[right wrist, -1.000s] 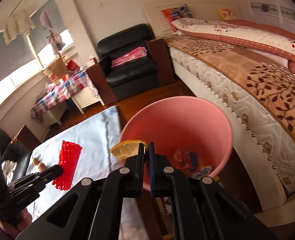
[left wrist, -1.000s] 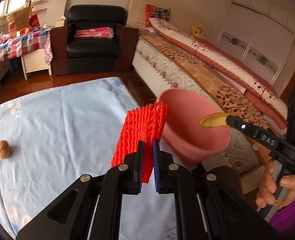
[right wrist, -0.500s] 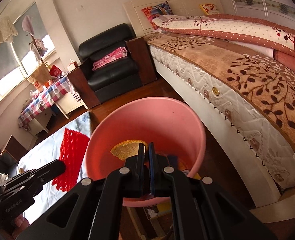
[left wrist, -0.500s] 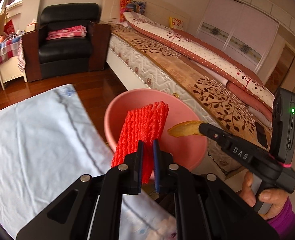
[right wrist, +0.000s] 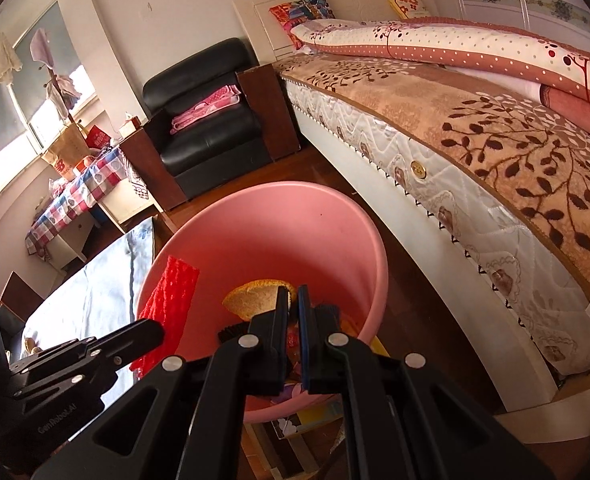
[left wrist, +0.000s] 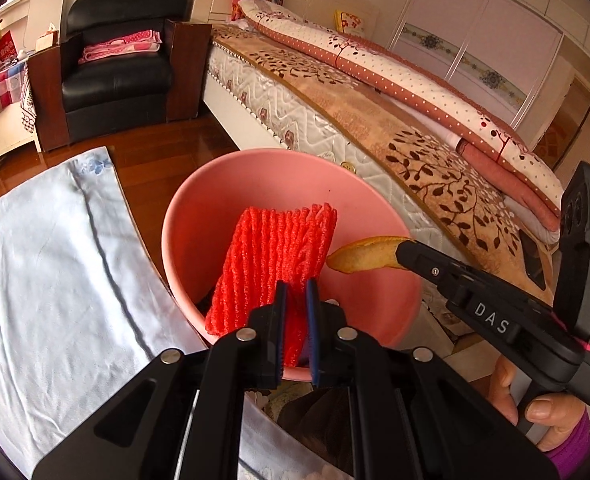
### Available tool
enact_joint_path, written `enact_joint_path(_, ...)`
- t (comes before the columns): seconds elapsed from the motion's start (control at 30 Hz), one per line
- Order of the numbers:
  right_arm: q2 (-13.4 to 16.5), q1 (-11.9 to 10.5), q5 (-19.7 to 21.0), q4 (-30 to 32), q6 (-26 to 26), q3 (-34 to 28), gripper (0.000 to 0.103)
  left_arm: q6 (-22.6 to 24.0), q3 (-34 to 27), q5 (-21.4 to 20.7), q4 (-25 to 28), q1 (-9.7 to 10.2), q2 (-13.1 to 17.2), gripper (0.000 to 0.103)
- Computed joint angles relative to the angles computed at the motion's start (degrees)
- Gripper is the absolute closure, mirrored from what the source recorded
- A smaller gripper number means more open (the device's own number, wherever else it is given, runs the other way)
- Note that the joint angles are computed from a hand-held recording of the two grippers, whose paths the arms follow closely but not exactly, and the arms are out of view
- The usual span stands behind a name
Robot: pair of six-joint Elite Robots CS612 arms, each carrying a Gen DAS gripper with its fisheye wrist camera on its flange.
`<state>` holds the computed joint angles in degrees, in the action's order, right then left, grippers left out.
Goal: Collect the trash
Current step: 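Carry both items over the pink bucket and open both tools to drop them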
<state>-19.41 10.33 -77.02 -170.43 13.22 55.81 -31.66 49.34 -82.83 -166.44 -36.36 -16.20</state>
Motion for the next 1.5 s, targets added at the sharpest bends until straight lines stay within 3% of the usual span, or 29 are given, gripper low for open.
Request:
enact_joint_path(0.53,0.4,-0.1,0.6,1.0,0.0,-0.3,0.098,0.1,-1.3,0.7,0.8,-0.32,0.7,0.093)
enact_joint_path(0.63,0.4,-0.1,0.6,1.0,-0.1,-0.3,0.098,0.3,-1.7,0.9,1.7,-0.40,0.7,0.085)
enact_joint_path(0.7,0.4,-0.1,0.6,1.0,0.0,-0.3,0.098,-0.2,-1.8,1.1,2.2,-0.42,0.7,0.070)
enact_joint_path(0.77,0.4,-0.2,0.7,1.1,0.0,-0.3,0.098,-0.6,-1.6,1.5,2.1,-0.47,0.7,0.065)
enact_joint_path(1.33,0.5,0.0,0.7,1.6,-0.4,-0.5,0.097,-1.1,0.4,3.7,1.1,-0.72,-0.4,0.063)
enact_joint_path(1.5,0.4,0.1,0.4,1.5,-0.4,-0.6,0.087,-1.5,1.1,4.0,0.7,-0.69,-0.8,0.063)
